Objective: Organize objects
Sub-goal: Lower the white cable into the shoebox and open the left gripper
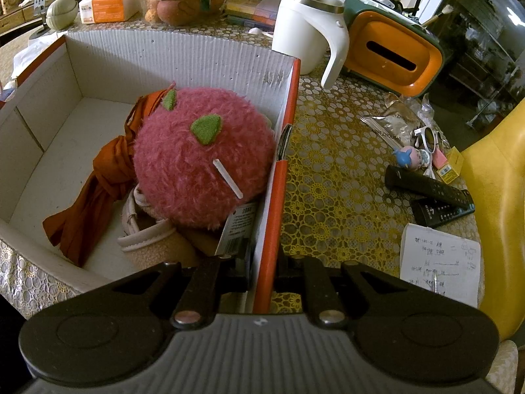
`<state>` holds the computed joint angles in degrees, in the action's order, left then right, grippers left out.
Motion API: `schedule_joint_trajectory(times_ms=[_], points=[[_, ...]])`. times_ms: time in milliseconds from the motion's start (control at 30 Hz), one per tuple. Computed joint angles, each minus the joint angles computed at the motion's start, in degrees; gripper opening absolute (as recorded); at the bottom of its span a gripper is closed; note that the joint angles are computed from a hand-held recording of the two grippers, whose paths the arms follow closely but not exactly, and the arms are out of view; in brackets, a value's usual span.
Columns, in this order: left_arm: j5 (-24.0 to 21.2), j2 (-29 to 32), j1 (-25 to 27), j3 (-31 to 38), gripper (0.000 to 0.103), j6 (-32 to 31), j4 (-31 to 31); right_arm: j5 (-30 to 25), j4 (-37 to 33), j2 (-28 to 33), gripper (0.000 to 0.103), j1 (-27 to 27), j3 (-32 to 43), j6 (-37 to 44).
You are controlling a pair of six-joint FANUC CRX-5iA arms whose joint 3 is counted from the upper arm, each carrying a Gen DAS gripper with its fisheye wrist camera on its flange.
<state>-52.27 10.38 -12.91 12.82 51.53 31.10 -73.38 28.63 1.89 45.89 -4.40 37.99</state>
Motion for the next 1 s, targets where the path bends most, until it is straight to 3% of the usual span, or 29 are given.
schedule_joint_trajectory(times_ms=[300, 500, 633, 900, 1000], points=[[0.03, 2.98, -2.82, 7.05, 0.001, -0.80, 2.97, 0.16, 0.03, -0.30, 0.012, 0.04, -0.31, -0.19], [3.48, 5.00, -7.09, 8.77, 0.001, -0.26, 1.19, 0.20, -0.01, -0.23, 0.012, 0.03, -0.22, -0.17], [3.19, 7.44, -9.74, 11.26, 0.001, 1.85, -2.47, 0.23, -0.03, -0.24, 0.012, 0.05, -0.19, -0.30], [2.69, 12.13, -13.74, 17.64, 0.001, 9.46, -15.88, 0.46, 0.02, -0.24, 0.011, 0.09, -0.26, -0.61], [2.39, 13.35, -14.49, 18.60, 0.001, 10.93, -17.68, 0.85, -0.24, -0.32, 0.011, -0.02, -0.35, -0.69]])
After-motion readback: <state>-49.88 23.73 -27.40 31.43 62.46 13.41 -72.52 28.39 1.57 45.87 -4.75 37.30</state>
